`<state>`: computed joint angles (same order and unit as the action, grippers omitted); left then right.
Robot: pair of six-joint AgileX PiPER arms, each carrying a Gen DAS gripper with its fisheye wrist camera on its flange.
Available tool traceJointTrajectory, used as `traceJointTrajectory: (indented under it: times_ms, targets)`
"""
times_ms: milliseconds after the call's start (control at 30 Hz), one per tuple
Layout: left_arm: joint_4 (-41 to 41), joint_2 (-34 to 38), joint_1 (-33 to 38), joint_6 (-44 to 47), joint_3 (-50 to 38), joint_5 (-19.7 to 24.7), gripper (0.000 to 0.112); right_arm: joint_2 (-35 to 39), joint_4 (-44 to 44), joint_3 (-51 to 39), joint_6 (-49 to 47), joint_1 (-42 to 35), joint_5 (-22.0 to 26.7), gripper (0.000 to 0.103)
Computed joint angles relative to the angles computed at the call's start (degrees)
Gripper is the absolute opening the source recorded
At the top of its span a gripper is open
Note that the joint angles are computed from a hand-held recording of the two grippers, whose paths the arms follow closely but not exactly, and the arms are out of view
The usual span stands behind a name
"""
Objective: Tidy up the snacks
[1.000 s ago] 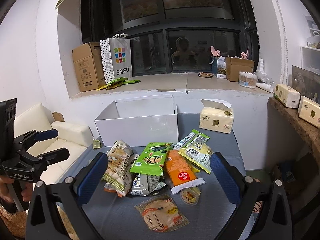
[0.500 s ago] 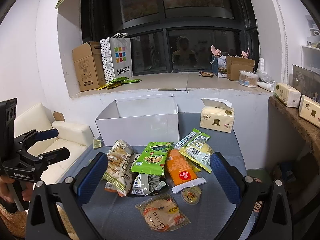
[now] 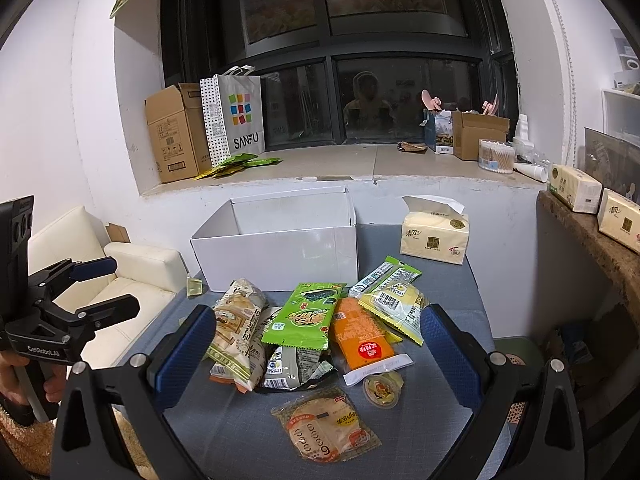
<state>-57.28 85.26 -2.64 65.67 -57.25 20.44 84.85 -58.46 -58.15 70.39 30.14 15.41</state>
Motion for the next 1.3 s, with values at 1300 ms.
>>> traceJointTrajectory:
  times_ms: [1300]
  targets:
    - [35.29,59.53,13.82,-30.82,-71.29,31.87,0.090,3.83,6.25,-0.40,-4.84,-0.81,-2.74,0.103]
